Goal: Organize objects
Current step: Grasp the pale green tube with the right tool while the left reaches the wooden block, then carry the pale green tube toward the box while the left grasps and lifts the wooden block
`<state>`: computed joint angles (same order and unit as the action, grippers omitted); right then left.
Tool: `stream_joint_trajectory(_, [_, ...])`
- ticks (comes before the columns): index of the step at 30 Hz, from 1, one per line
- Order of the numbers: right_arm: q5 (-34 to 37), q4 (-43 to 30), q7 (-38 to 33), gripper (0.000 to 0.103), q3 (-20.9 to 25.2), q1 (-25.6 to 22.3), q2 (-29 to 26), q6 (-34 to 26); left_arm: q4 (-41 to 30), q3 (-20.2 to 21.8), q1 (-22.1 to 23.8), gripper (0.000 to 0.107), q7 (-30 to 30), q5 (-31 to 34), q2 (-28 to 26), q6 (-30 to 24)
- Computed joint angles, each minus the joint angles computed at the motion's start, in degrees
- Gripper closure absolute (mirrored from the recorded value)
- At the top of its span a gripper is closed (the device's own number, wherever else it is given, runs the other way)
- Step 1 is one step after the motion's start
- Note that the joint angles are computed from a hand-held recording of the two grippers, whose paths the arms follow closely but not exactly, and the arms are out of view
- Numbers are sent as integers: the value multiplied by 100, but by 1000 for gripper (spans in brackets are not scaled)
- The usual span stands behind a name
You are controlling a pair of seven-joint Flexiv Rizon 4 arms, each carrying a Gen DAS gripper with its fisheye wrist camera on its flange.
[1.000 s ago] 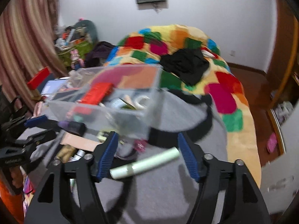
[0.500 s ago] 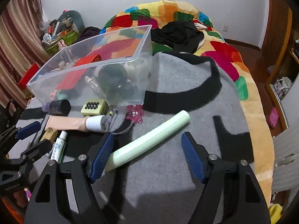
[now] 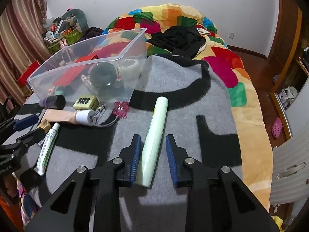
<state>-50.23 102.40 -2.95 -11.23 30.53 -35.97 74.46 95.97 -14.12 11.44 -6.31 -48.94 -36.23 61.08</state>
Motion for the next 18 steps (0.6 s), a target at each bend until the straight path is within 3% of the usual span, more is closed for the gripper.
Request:
stream_joint_trajectory(2, [-89,-6,72,87,-76,56,-7,-26,-58,49,-19,80,-72,90,-46,-103])
stream_joint_trajectory(4, [-214,50,199,89,-144,81,17,48,-49,4,36,83,-54,21,-38,-186])
stream_joint_trajectory(9, [-765,325,893,89,-452,216,194,382,10,-12,57,84,30,-152,13,-101])
stream_joint_trajectory(13, [-1698,472,1758,89,-760,302,432,621,81,-86,119,84,177,-443,118,-74])
stream_joint_trajectory(18, [-2609,252,2337,89,-760,186,581,742,34,-152,159,84,437,-971,232,-92])
